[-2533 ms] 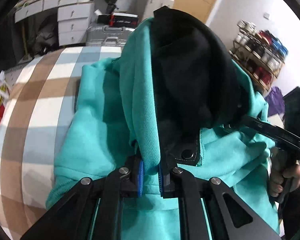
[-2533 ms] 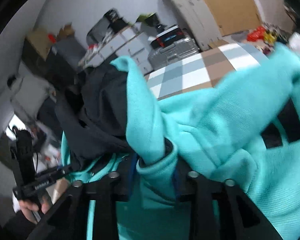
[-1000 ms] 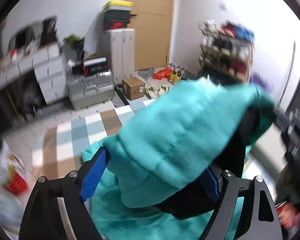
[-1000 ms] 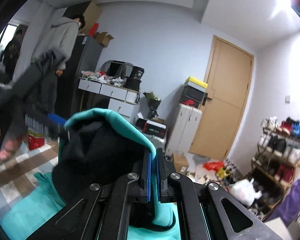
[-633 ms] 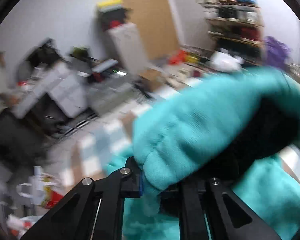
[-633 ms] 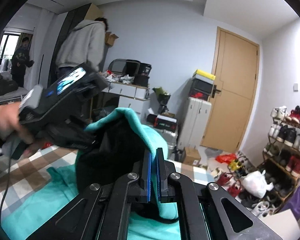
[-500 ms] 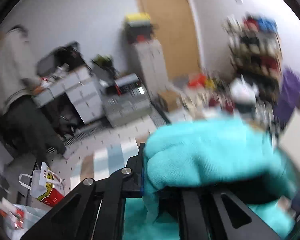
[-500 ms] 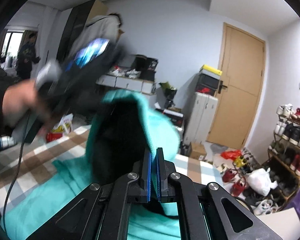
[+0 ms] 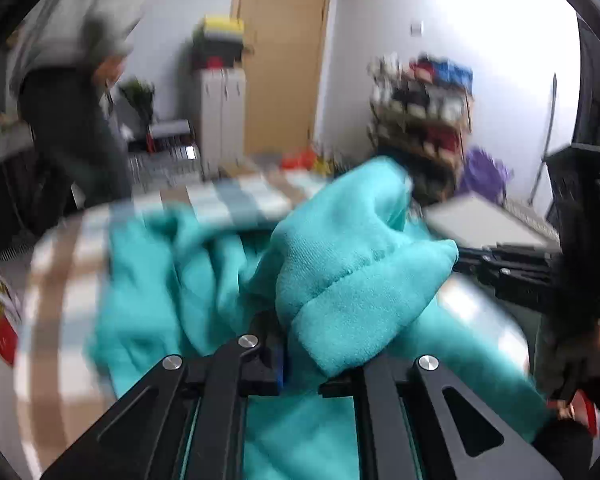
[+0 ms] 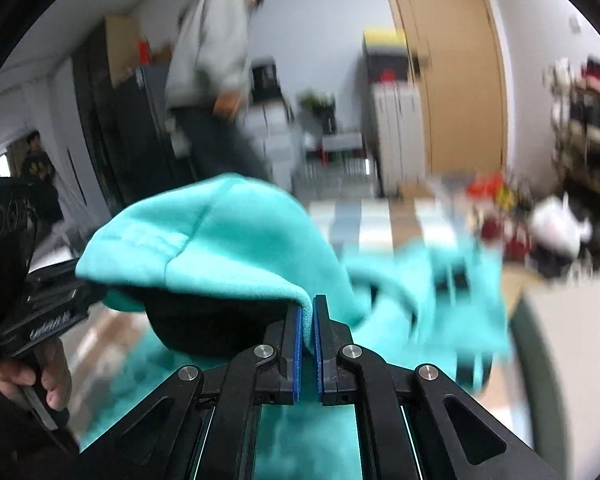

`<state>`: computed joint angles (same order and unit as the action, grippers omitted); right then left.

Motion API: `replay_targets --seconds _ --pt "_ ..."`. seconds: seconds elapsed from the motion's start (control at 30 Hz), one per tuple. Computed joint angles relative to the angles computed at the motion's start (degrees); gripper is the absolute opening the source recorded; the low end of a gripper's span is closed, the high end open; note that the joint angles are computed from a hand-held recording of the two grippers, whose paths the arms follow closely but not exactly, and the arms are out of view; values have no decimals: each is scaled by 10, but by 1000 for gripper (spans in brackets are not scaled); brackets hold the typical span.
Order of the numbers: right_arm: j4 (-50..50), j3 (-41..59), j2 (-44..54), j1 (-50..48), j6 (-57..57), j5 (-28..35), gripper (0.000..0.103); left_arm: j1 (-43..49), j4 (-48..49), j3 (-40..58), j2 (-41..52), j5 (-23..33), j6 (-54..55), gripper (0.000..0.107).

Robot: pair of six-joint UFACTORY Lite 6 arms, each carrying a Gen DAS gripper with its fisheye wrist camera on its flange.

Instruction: Fold large clothes

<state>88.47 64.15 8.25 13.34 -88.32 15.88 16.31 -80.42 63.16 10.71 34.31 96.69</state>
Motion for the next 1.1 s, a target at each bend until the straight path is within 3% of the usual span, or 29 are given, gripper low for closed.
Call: replay_targets --seconds 0.13,0.23,0.27,0.37,0.4,0.43,0.47,0.57,0.67,0.73,0.87,1.1 --pt "-240 -53 4 23 218 -35 11 -1 191 -6 14 27 -142 12" --pt "-420 -47 25 19 387 13 20 43 195 -10 -1 98 -151 13" --pt "-480 -35 32 14 444 47 31 57 200 -2 3 118 -156 20" --pt "-613 -39 -5 12 576 97 38 87 215 4 11 157 -167 47" --pt "-623 -38 -14 8 583 108 40 92 225 3 10 157 -170 53" --pt "-618 -36 -31 -2 578 127 40 86 240 5 9 155 -186 72" --pt "-594 -30 -43 -14 556 144 41 89 249 2 6 161 -189 76" --pt "-533 8 -57 -33 522 191 49 94 247 -31 -24 202 -156 77" --pt "-456 62 -39 -33 514 220 65 114 245 -30 -29 263 -125 77" --pt "-451 116 -1 -10 556 226 65 134 254 -24 -27 320 -108 77" --pt "-613 291 130 57 756 232 65 149 250 -15 -27 318 -102 77" --pt "-908 679 453 169 913 449 60 167 242 11 -3 290 -146 77"
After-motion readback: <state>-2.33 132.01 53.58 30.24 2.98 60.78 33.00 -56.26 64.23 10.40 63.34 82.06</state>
